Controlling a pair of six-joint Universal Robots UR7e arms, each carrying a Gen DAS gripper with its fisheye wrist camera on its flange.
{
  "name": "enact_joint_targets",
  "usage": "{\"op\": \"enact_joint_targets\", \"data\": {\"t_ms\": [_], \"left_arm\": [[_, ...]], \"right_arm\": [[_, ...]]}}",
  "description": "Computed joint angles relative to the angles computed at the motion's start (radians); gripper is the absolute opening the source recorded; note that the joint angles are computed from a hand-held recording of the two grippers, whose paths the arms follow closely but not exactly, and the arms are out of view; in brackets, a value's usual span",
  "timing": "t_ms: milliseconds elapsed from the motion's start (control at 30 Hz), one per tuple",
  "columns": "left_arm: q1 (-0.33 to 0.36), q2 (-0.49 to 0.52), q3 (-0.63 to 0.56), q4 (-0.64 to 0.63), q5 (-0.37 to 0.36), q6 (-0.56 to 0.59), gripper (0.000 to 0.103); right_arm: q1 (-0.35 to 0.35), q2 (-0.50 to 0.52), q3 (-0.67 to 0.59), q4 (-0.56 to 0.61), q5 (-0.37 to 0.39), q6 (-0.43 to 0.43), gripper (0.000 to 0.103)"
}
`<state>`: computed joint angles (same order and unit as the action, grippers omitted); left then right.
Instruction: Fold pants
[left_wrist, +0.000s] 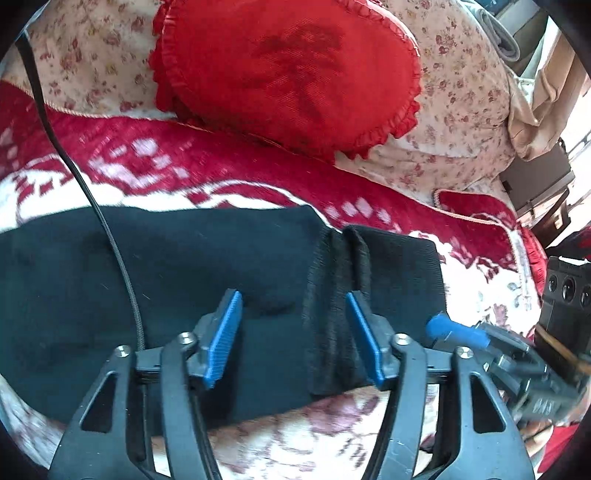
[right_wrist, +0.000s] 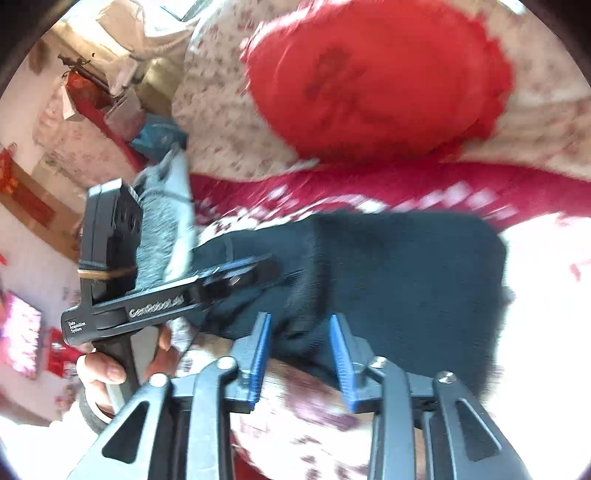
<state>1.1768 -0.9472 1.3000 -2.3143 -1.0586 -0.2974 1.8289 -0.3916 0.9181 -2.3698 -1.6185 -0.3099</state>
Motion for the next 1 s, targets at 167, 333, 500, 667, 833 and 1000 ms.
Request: {"op": "enact_joint_targets", "data": {"t_ms": [167, 333, 500, 667, 833, 1000], "left_arm": [[-0.017, 0.026, 0.005, 0.013, 0.013, -0.018, 0.065], [-0.032, 0.064, 0.005, -0.045, 0.063, 0.003, 0.066], [-0.037, 0.087, -0.008, -0.047, 0.047, 0.029, 0.017], [-0.051, 0.051, 0.032, -0.12, 0.056, 0.068, 0.014], [-0.052, 0.009, 0.062, -0.125, 0.108, 0.071, 0.014], [-0.028, 0.02, 0.079, -0.099, 0.13, 0.022, 0.014]], "right_arm": [[-0.021, -0.041, 0.06, -0.131, -0.062, 0.03, 0.031], [-0.034, -0.002, 0.002, -0.133, -0.102, 0.044, 0.024], [-0.041, 0.008, -0.015, -0.122, -0.087, 0.058, 0.024], [-0.035, -0.018, 0.013, -0.141, -0.09, 0.037, 0.024], [-0.015, -0.02, 0.016, -0.158, -0.097, -0.012, 0.024], [-0.005, 0.088, -0.128, -0.094, -0.188, -0.001, 0.024]]}}
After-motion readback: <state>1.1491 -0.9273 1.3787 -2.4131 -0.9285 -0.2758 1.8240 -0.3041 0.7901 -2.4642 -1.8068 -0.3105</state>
